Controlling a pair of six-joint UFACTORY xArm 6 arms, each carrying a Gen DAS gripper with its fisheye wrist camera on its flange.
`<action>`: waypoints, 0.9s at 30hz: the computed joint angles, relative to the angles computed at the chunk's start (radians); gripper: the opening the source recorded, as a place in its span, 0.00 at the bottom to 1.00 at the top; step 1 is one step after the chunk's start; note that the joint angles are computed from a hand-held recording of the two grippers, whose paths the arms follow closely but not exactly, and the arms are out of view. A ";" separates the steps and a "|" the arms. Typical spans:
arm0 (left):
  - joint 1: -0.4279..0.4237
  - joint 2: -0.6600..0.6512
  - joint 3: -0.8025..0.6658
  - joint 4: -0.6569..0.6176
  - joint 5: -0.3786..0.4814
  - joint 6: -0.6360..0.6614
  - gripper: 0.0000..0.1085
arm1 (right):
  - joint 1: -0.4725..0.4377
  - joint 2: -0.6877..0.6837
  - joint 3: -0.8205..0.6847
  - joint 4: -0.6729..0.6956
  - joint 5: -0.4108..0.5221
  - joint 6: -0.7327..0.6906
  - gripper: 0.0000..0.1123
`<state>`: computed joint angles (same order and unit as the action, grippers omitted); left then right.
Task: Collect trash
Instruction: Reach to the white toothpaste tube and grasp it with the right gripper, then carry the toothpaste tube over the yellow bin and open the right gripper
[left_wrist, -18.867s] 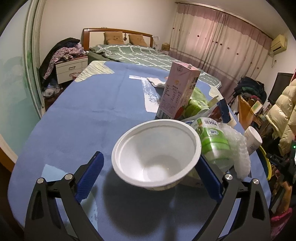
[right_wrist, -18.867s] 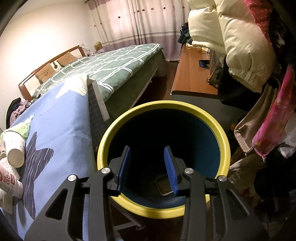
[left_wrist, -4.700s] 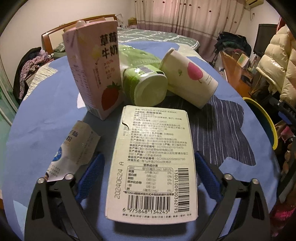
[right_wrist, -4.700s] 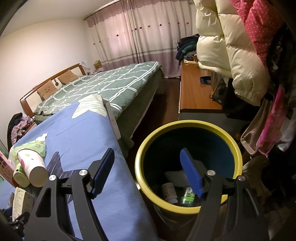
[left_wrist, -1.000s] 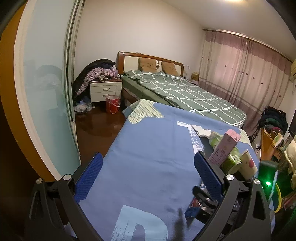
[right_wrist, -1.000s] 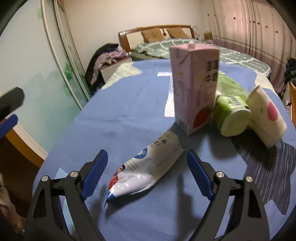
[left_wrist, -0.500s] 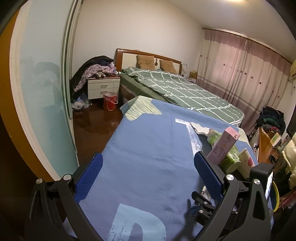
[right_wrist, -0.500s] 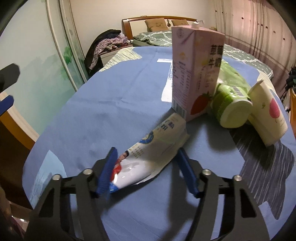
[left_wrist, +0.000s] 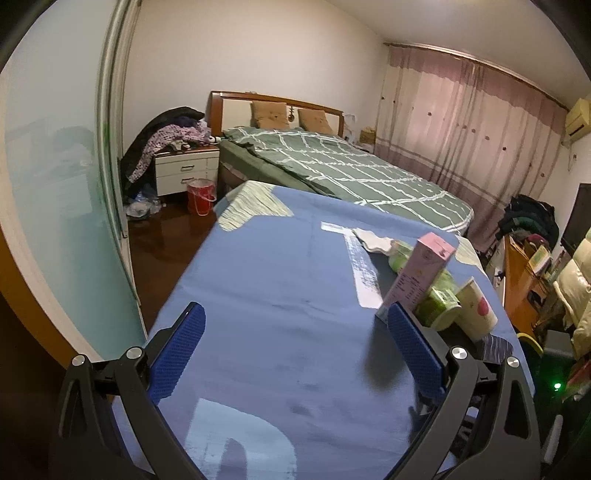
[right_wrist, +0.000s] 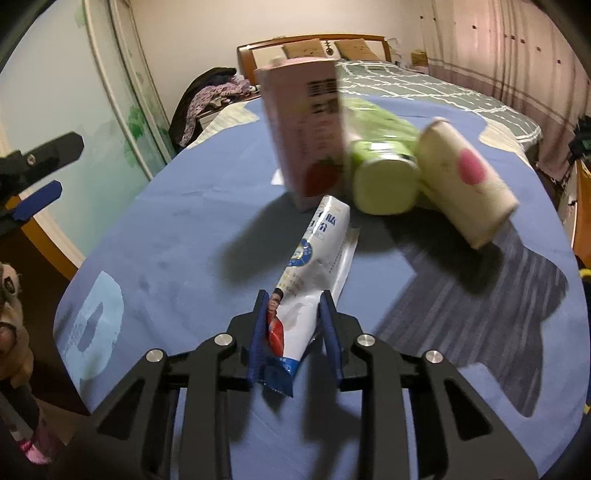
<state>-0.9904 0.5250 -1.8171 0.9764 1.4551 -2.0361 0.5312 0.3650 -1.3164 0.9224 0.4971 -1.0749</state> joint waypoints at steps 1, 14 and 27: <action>0.002 0.012 -0.018 0.000 -0.004 0.012 0.90 | -0.009 -0.004 0.003 0.014 0.001 -0.012 0.24; 0.023 0.156 -0.227 -0.014 -0.046 0.152 0.90 | -0.133 -0.065 0.030 0.222 -0.076 -0.175 0.23; 0.061 0.370 -0.542 -0.069 -0.073 0.333 0.90 | -0.306 0.143 -0.192 0.115 -0.276 0.141 0.23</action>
